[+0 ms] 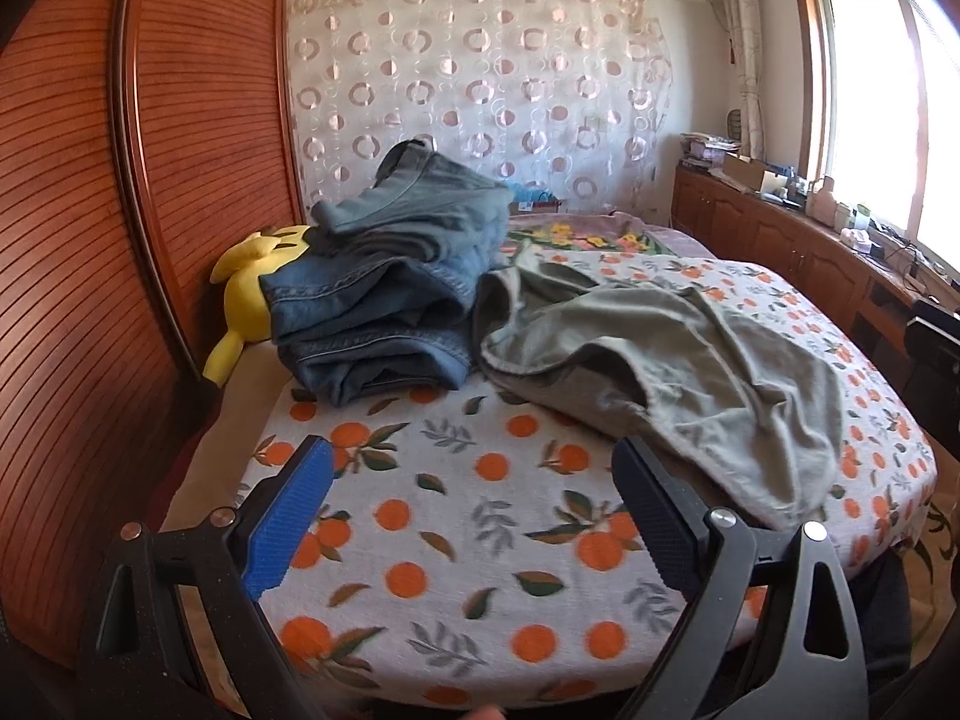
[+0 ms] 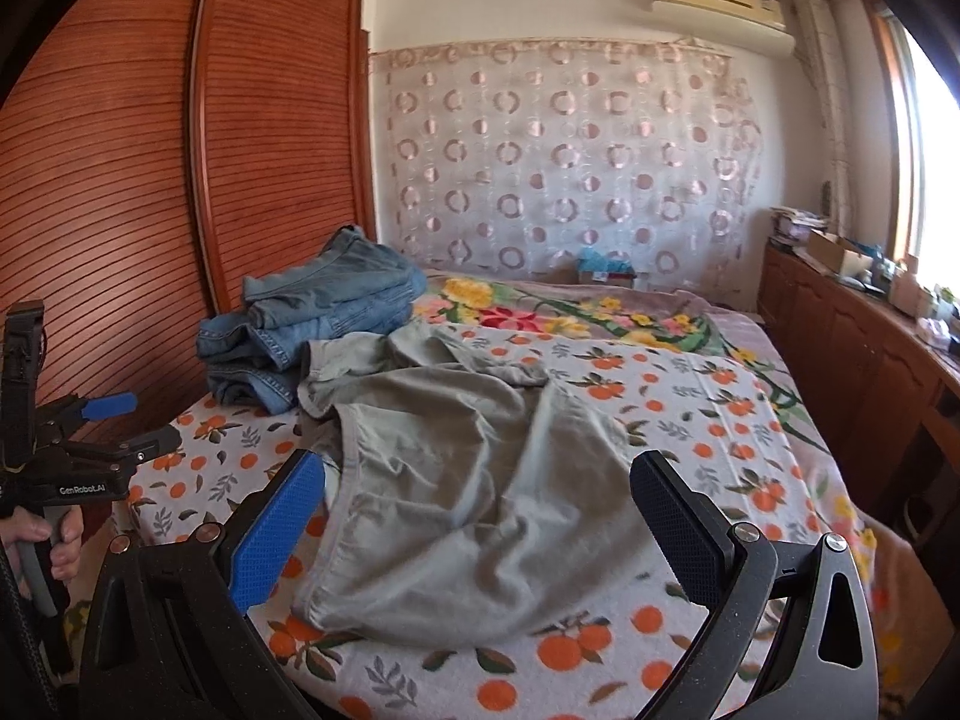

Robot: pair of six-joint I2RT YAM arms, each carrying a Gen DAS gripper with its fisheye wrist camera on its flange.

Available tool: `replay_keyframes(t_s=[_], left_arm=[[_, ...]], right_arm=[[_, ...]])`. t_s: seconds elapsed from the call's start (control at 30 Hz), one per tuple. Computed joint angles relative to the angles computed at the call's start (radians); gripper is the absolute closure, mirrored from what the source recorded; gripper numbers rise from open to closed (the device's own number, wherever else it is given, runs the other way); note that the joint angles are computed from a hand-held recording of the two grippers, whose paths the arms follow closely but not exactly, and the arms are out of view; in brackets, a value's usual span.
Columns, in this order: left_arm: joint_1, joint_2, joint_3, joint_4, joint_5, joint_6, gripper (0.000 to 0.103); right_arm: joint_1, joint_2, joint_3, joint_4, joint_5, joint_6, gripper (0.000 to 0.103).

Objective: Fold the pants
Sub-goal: 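Reach the right gripper to the khaki pants waistband and grasp it, then lift the khaki pants with the right gripper while the left gripper grasps the other waistband edge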

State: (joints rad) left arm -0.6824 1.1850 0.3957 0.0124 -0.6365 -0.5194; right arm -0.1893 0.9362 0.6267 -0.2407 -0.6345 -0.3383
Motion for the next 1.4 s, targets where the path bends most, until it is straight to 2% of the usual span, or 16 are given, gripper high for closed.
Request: replay_keyframes(t_s=[0.13,0.23,0.4,0.6,0.8,0.93,1.03,1.13,1.17,1.2,1.27,1.4], left_arm=[[0.113,0.003,-0.04,0.084,0.088,0.089,0.013],[0.166,0.02,-0.048,0.12,0.123,0.13,0.015],[0.24,0.052,-0.052,0.187,0.165,0.179,0.015],[0.3,0.058,-0.053,0.215,0.222,0.216,0.015],[0.346,0.11,-0.036,0.254,0.272,0.242,0.015],[0.362,0.133,-0.019,0.262,0.291,0.245,0.015],[0.363,0.125,-0.016,0.254,0.293,0.244,0.015],[0.357,0.118,-0.018,0.249,0.291,0.24,0.015],[0.354,0.121,-0.018,0.248,0.288,0.24,0.015],[0.353,0.126,-0.016,0.246,0.288,0.239,0.015],[0.348,0.131,-0.016,0.243,0.291,0.233,0.015],[0.319,0.137,-0.005,0.228,0.283,0.224,0.015]], right_arm=[[0.073,0.102,0.061,0.015,0.003,-0.022,0.001],[0.131,0.221,0.149,-0.017,-0.015,-0.076,0.009],[0.207,0.403,0.302,-0.07,-0.041,-0.148,0.035],[0.277,0.604,0.522,-0.193,-0.046,-0.223,0.055],[0.304,0.745,0.675,-0.271,-0.047,-0.222,0.056],[0.328,0.778,0.719,-0.282,-0.008,-0.218,0.056],[0.347,0.824,0.771,-0.308,0.045,-0.21,0.066],[0.326,0.881,0.847,-0.391,0.021,-0.23,0.078],[0.316,0.894,0.867,-0.42,0.008,-0.246,0.088],[0.306,0.893,0.868,-0.428,0.008,-0.261,0.093],[0.296,0.867,0.851,-0.418,0.01,-0.278,0.097],[0.201,0.805,0.841,-0.416,-0.048,-0.321,0.099]])
